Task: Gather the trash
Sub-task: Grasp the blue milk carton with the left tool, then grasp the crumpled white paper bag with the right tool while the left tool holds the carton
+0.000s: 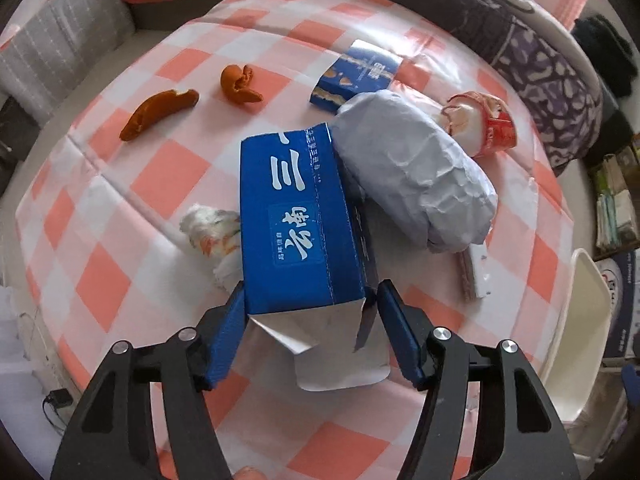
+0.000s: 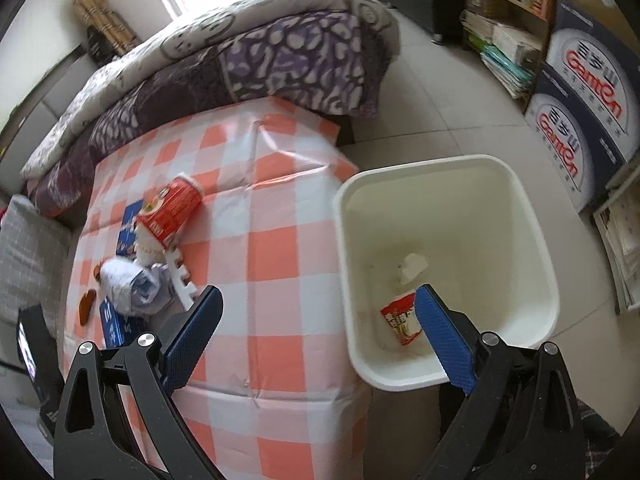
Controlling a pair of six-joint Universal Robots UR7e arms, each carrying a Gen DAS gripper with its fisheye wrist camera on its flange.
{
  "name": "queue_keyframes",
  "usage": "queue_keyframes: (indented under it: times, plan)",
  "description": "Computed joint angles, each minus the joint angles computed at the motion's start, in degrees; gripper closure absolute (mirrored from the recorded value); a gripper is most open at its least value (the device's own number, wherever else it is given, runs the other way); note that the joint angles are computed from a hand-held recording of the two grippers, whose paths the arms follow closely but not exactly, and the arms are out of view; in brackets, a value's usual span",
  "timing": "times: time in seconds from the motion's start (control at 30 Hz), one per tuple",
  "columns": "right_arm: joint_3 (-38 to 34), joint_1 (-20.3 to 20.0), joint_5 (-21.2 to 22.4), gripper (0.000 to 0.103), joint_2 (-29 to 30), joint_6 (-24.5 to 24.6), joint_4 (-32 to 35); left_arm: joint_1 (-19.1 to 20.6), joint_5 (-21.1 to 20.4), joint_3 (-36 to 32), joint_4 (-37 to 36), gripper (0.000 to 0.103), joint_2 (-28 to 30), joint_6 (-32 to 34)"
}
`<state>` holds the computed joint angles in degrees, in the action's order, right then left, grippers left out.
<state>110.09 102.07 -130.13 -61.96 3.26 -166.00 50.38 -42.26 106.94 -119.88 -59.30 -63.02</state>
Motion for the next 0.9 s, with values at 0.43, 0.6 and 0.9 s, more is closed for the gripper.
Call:
queue_keyframes:
  times: [0.43, 0.6, 0.9]
  plan:
    - [-4.7, 6.7, -0.7, 0.010, 12.5, -27.3, -9.4, -4.6, 6.1, 6.6, -6.1, 0.047, -12.1, 1.5]
    - [-7.1, 8.9, 1.0, 0.008, 16.8, -36.0, -8.1, -5.8, 8.1, 7.5, -7.4, 0.047, -15.6, 2.5]
    - [-11.8, 10.3, 2.1, 0.008, 23.5, -37.4, -4.4, -6.0, 9.7, 8.0, -6.8, 0.047, -18.3, 1.9]
